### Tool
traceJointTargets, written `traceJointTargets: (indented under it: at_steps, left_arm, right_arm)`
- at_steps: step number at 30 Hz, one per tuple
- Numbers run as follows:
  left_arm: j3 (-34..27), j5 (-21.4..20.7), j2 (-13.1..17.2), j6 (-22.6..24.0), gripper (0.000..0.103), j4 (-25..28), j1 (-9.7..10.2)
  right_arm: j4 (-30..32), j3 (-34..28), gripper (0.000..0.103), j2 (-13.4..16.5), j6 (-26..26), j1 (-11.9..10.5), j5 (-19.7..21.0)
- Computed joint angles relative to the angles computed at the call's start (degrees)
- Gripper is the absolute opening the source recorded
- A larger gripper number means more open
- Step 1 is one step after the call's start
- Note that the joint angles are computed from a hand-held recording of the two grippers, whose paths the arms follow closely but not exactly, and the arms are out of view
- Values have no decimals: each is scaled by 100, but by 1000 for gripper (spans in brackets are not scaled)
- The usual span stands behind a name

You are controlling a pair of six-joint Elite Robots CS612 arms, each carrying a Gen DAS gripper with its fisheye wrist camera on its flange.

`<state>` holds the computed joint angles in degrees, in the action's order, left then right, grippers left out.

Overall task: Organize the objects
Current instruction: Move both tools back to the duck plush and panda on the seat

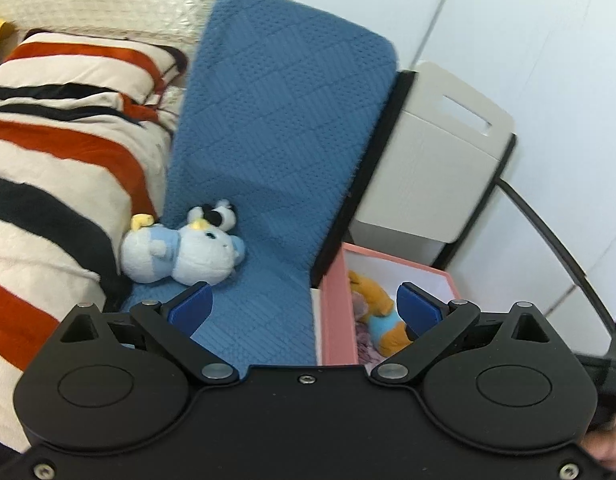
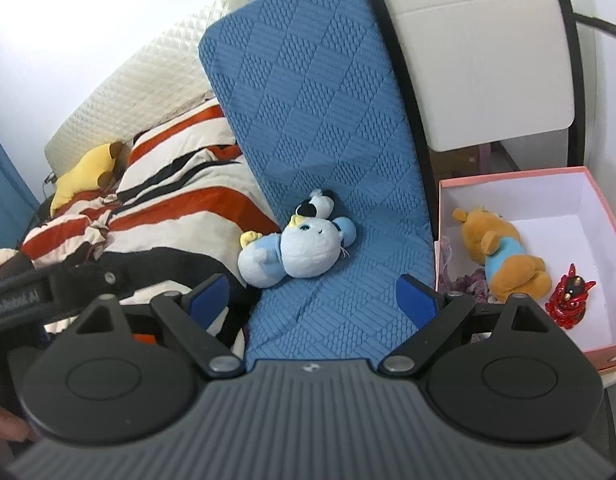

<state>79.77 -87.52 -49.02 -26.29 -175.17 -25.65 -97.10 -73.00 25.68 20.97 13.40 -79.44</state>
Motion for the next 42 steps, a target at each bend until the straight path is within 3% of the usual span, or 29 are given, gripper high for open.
traceJointTargets:
  at_steps: [8,15,23,26,32,35,42]
  left_arm:
    - [-138,311,385,-56,99,-262,118]
    - [-185,475,647,-253,99,-406,156]
    - [-523,660,1174,-749,99,-762,257]
    - [-770,794,1437,-769,100,-937,300]
    - [-1276,689,1837,-1128,102,-668,439]
    - [-1568,663,2053,-1372,102,-470,486]
    - [-2253,167,2508,-1944,102,-50,611]
  right_arm:
    - [-825,380,92,147,-301,73,-232]
    - [-1479,816,92,206,-198,63,141]
    - [-2101,1372,92,228,-50,77,102]
    - [-2199,1704,92,116,30,70,156]
    - [-2714,2236,92,-69,-14,42,467]
    - [-2891,2569,92,-212,75,39,411]
    - [-3345,3594,92,-674,495,-16,657]
